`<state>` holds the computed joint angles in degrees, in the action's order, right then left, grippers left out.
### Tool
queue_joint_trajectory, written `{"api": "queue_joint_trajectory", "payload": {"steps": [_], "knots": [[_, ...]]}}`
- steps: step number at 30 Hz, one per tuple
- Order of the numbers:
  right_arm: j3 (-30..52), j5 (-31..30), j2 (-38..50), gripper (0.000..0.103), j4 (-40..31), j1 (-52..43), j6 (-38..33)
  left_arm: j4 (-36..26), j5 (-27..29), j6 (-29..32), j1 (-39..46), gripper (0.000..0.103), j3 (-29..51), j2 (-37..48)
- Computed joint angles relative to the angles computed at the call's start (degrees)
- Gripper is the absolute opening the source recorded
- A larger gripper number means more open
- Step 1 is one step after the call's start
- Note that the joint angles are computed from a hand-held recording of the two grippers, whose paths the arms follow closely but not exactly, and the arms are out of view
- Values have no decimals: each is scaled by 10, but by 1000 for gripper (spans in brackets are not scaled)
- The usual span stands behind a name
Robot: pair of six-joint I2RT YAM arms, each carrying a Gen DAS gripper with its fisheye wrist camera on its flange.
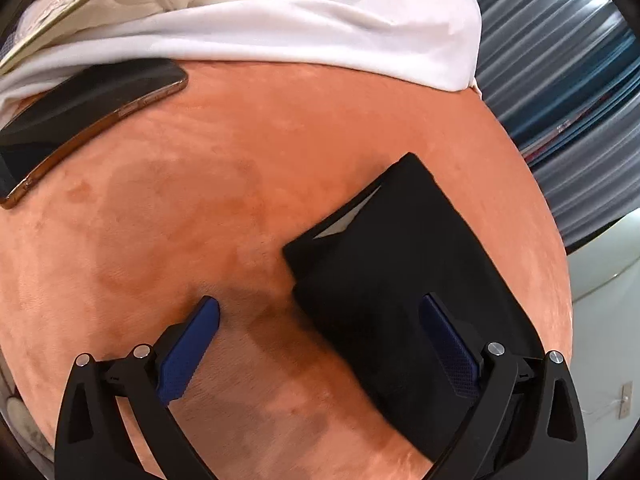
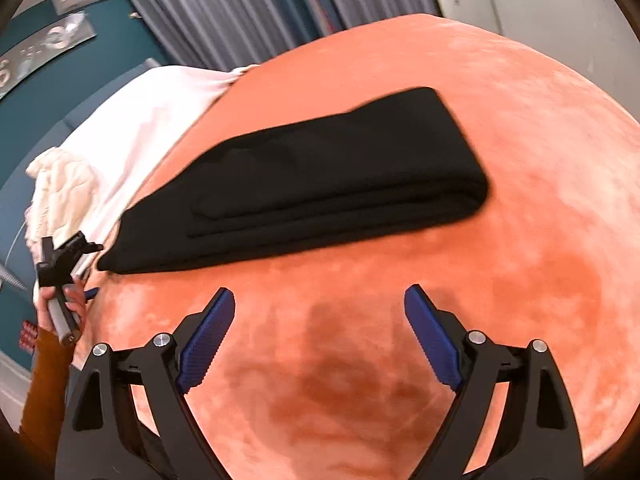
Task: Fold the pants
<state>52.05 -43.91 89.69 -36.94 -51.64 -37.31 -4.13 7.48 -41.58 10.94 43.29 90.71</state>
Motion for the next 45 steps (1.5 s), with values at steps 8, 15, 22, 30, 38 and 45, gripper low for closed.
{"api": "queue_joint_trajectory", "payload": {"steps": [8, 15, 22, 30, 38, 45], "knots": [[-56, 140, -122, 84, 136, 214, 34, 155, -114, 74, -74, 97, -104, -26], [-37, 332, -19, 84, 250, 448, 106, 143, -133, 108, -99, 97, -158, -102], [-19, 335, 22, 23, 270, 466, 177, -7, -192, 168, -174, 97, -156, -236], [25, 349, 26, 22, 230, 530, 241, -155, -205, 143, -266, 97, -70, -275], [-71, 269, -131, 58, 235, 479, 256, -233, -312, 116, -382, 97, -15, -244], [-46, 225, -136, 58, 209, 212, 225, -283, -401, 88, -499, 97, 40, -193]]}}
